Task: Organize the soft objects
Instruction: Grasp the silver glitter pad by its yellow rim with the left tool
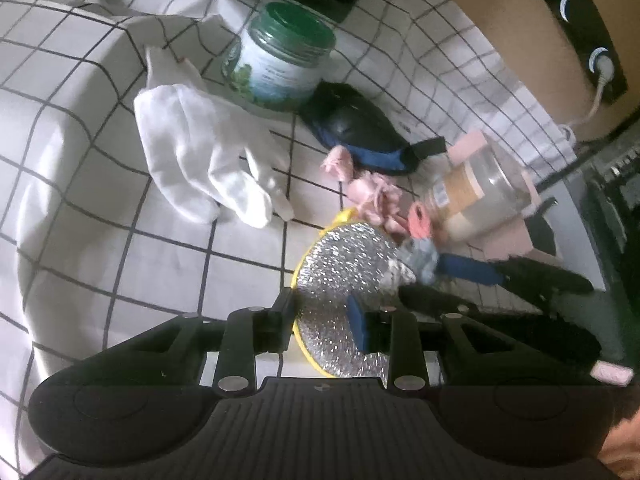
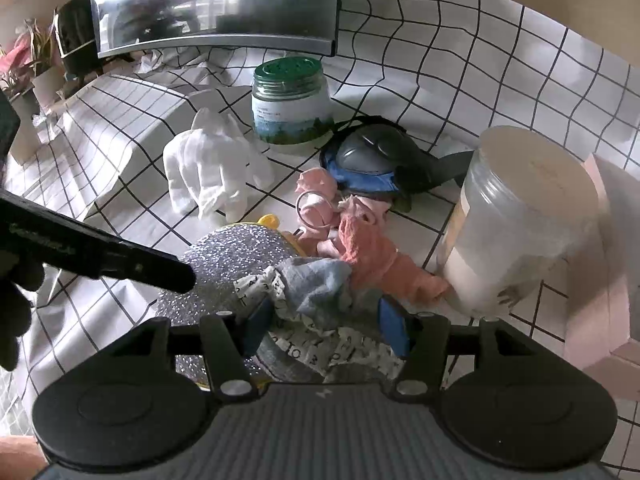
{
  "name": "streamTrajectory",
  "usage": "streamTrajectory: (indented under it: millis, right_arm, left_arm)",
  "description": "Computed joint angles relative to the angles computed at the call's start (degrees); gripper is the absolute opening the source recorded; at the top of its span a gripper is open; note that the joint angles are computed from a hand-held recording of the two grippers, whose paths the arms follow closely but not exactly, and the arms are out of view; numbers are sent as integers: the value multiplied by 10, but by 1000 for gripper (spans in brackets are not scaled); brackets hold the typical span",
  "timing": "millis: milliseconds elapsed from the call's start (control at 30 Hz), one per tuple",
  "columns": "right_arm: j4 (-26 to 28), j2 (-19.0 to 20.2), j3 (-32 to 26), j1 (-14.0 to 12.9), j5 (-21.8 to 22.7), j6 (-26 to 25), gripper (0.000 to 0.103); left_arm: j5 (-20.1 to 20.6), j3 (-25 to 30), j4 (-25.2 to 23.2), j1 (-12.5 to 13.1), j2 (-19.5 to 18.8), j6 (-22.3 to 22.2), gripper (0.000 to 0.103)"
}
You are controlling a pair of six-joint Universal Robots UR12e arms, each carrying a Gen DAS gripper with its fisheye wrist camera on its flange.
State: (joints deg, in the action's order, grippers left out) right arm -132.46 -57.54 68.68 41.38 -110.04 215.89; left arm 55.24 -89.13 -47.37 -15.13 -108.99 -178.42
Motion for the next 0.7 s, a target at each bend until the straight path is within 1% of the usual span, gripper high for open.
streamTrajectory:
  millis: [67, 167, 267, 333, 400, 433, 500, 533, 567, 633, 700]
  right_arm:
    - [-1, 0, 1, 2, -6, -2, 59]
    - [-2, 0, 3, 6, -17, -10, 59]
    - [-9, -2, 7, 8, -22, -13, 59]
    - [-15, -4, 12, 8, -22, -8, 59]
    - [-15, -10, 16, 8, -18, -2, 59]
    - [-26, -15, 23, 8, -16, -2, 59]
    - [-41, -24, 34, 13, -34, -12, 59]
    - [-33, -26, 36, 15, -45, -15, 59]
    - [-23, -28, 37, 15, -44, -14, 59]
    - [-7, -29, 39, 11, -32, 2, 59]
    - [-9, -30, 42, 8, -19, 26, 59]
  left_arm:
    - [13, -2, 16, -5, -2, -24, 32]
    - [18, -9, 48, -9, -4, -46, 33]
    - [10, -17, 80, -7, -7, -77, 33]
    - [5, -16, 78, -6, -8, -89, 33]
    - [3, -12, 64, -4, -9, -92, 30]
    - [3, -12, 60, -3, -7, -95, 29]
    - [0, -16, 61, 0, -4, -88, 28]
    - [-7, -19, 59, 2, -2, -80, 28]
    - [-15, -20, 52, 4, 0, -70, 28]
    - [-21, -19, 33, 5, 1, -57, 29]
    - [-22, -20, 37, 5, 0, -61, 29]
